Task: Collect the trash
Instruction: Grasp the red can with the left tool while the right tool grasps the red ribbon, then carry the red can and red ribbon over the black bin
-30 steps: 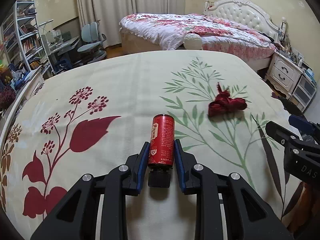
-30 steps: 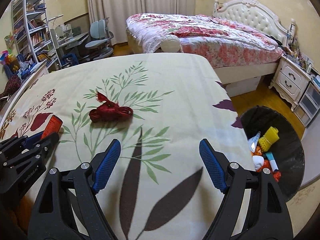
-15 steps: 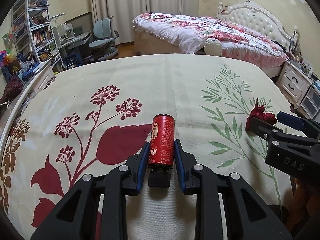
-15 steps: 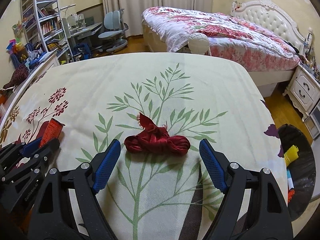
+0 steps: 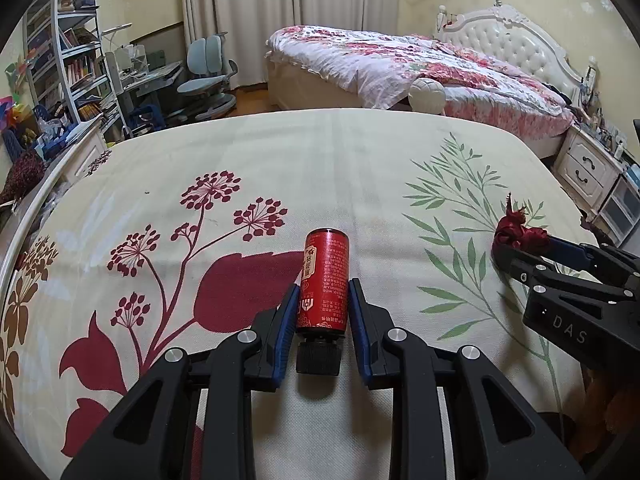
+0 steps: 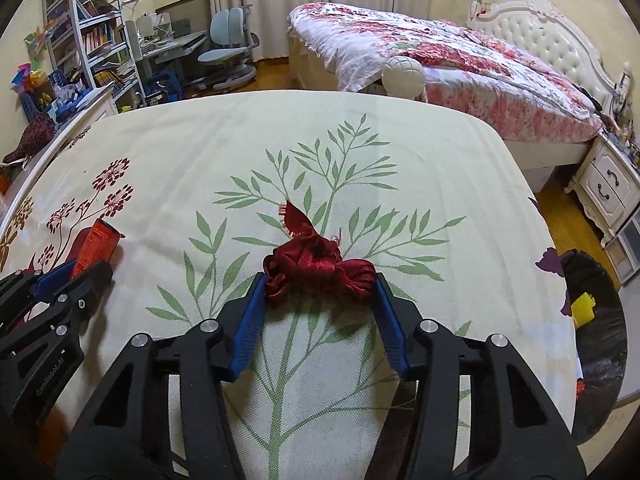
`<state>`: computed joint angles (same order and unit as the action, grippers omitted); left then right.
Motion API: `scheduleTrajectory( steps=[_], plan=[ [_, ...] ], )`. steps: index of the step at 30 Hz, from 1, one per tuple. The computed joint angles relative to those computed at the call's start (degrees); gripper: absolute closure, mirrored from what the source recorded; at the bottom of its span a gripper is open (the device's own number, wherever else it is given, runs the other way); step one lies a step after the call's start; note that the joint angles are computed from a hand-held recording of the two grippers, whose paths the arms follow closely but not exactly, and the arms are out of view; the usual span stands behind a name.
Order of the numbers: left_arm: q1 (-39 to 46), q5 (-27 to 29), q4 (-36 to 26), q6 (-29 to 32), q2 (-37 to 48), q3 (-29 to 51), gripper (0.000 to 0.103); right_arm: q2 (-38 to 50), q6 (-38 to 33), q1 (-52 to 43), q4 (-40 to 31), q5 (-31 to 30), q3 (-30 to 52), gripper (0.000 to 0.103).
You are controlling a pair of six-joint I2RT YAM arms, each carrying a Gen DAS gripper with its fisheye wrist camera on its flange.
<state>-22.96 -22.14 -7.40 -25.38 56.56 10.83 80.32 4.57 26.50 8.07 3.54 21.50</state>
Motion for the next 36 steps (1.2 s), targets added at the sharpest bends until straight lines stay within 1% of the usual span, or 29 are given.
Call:
scheduleTrajectory(
  steps=[1,4,10,16,21,26,31,36],
  plan=[
    [-0.3,-0.3,0.0,-0.2,0.0,-0.1,0.076,-0.5,0.1,0.0,0.0,0.0,-0.4,0.058],
    [-1.6,-1.2,-0.7,-0.8,-0.5,0.0,0.076,-2.6,0.3,-0.2,0.2,-0.2,-2.2,0.061],
    [-4.3,-2.6,-2.1,-2.8,-0.9,0.4,0.076,-7.5,-0.3,-2.7,-0.8,-2.3,-5.3,0.069],
    [-7.7,-4.2,-3.1,-5.3,-0.5,0.8,0.076,-12.6,-1.8,-6.2,-2.9,-4.2,-7.9,0.071],
    [-11.5,-6.0,-4.1,-8.3,-0.1,1.3,0.076,-18.5,-3.4,-9.6,-5.9,-5.6,-10.1,0.072],
    [-17.4,-8.4,-5.2,-12.4,1.8,2.9,0.076,-24.8,-5.9,-14.3,-9.6,-7.5,-11.9,0.072],
    [-23.8,-11.0,-5.9,-16.4,5.1,5.5,0.076,-31.9,-9.6,-21.7,-14.7,-11.3,-13.2,0.072],
    [-28.7,-13.0,-5.4,-18.7,9.2,8.5,0.076,-37.3,-14.5,-30.5,-19.4,-15.9,-13.6,0.072]
  ],
)
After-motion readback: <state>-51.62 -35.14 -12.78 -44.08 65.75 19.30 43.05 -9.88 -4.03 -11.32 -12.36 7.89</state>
